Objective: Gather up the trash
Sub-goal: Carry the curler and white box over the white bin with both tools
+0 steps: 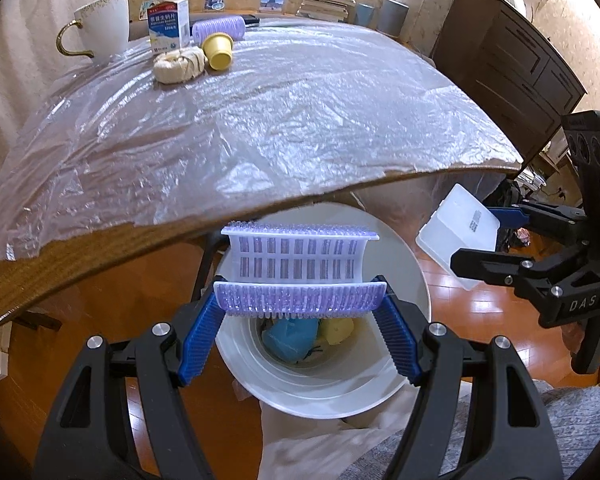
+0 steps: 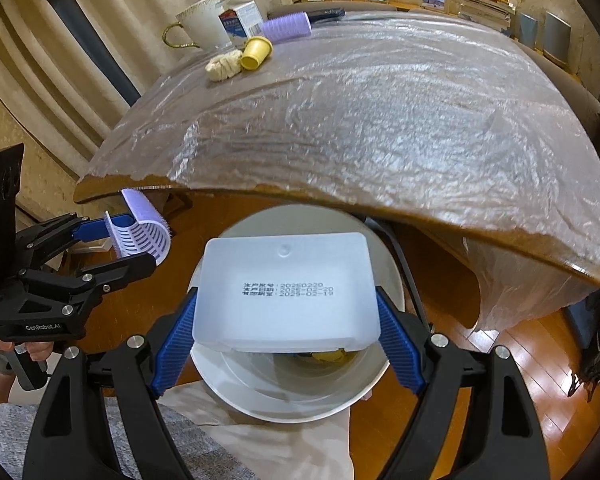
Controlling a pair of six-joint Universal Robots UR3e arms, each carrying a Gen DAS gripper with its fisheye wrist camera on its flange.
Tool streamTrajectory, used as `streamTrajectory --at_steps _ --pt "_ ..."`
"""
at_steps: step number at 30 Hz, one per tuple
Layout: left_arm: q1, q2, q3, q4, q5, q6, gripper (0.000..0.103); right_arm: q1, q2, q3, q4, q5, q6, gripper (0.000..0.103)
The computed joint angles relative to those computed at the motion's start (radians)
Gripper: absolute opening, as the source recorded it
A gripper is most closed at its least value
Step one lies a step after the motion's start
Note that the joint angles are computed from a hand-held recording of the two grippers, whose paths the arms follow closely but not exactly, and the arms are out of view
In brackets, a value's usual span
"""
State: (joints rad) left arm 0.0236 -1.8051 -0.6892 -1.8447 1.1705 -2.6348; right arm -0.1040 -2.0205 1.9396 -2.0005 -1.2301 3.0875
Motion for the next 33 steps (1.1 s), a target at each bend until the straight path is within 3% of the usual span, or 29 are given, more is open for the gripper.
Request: streamTrajectory --at_steps 15,33 --pt "-0.043 0.021 -0.204 0.135 0.076 -0.010 0.073 0.092 0.109 0.035 -0.088 -0.088 0.053 0.081" --pt "-0.112 -0.007 -0.331 0.277 0.173 -0.102 0.073 0.168 0.246 0.045 -0.199 -0.163 0.100 0.081"
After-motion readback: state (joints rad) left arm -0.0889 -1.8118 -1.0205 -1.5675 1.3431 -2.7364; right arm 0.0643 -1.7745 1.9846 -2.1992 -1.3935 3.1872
